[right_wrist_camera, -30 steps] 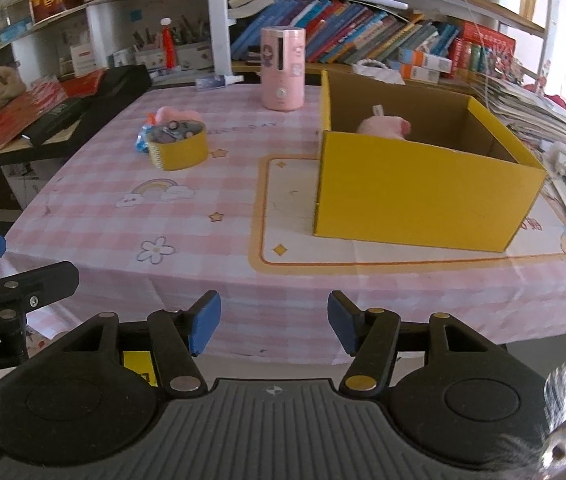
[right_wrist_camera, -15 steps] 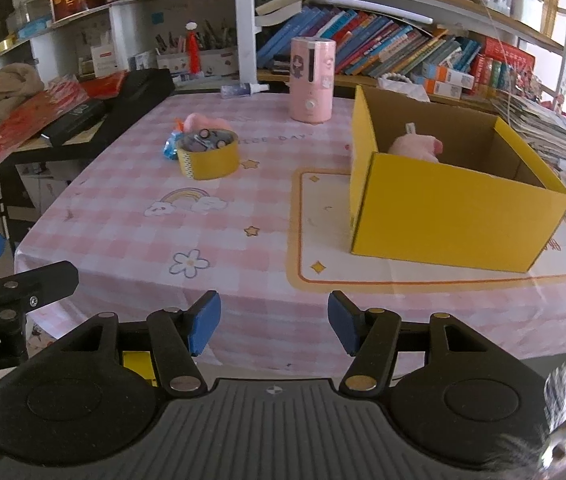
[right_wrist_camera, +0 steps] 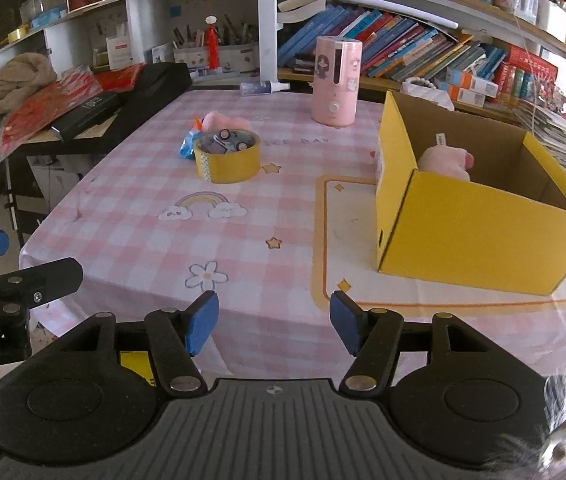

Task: Organize objects
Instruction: 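Move both grippers toward the yellow tape roll holding the toy car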

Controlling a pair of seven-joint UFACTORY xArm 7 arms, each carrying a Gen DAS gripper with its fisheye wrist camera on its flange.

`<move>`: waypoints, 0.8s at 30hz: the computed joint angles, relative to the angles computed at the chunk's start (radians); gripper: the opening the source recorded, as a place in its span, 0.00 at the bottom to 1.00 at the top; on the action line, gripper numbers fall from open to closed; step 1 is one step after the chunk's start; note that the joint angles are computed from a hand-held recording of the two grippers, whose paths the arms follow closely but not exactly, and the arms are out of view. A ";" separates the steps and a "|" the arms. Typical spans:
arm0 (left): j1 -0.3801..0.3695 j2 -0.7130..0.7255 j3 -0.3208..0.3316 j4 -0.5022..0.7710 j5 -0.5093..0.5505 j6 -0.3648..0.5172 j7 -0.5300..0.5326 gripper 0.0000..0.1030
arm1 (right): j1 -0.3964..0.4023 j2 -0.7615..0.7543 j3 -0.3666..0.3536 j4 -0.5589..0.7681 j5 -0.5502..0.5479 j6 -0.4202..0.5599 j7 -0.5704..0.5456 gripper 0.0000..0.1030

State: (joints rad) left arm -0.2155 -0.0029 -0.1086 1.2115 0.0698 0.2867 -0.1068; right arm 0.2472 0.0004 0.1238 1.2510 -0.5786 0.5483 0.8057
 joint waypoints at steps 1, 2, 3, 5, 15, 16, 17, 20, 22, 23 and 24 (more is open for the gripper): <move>0.001 0.013 0.001 0.015 0.014 0.004 -0.012 0.88 | -0.002 0.012 -0.002 0.011 0.005 -0.004 -0.008 0.58; 0.001 0.025 0.002 0.029 0.025 0.009 -0.024 0.88 | -0.003 0.027 -0.005 0.026 0.012 -0.007 -0.019 0.58; 0.001 0.038 0.004 0.044 0.032 0.013 -0.032 0.88 | -0.003 0.040 -0.008 0.039 0.018 -0.009 -0.028 0.58; -0.002 0.069 0.008 0.081 0.046 0.024 -0.052 0.88 | -0.002 0.070 -0.018 0.072 0.035 -0.016 -0.058 0.58; -0.036 0.252 0.037 0.309 0.085 0.089 -0.101 0.88 | 0.001 0.236 -0.079 0.267 0.142 -0.038 -0.218 0.58; -0.040 0.271 0.039 0.336 0.086 0.100 -0.103 0.88 | 0.000 0.253 -0.084 0.288 0.154 -0.039 -0.235 0.58; -0.044 0.292 0.042 0.365 0.086 0.112 -0.105 0.88 | -0.001 0.272 -0.089 0.312 0.170 -0.039 -0.254 0.58; -0.057 0.351 0.051 0.449 0.089 0.147 -0.110 0.88 | -0.009 0.327 -0.097 0.383 0.221 -0.031 -0.315 0.58; -0.066 0.387 0.058 0.503 0.092 0.167 -0.113 0.88 | -0.014 0.367 -0.102 0.438 0.256 -0.022 -0.356 0.57; -0.070 0.407 0.062 0.533 0.094 0.179 -0.115 0.88 | -0.018 0.388 -0.102 0.468 0.275 -0.018 -0.378 0.57; -0.075 0.428 0.066 0.564 0.096 0.191 -0.117 0.88 | -0.021 0.406 -0.103 0.492 0.292 -0.015 -0.397 0.57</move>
State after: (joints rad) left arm -0.2900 0.4247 -0.0430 1.7753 0.1657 0.4776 -0.2241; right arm 0.2265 0.4060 0.0207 1.7433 -0.2869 0.5336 0.4083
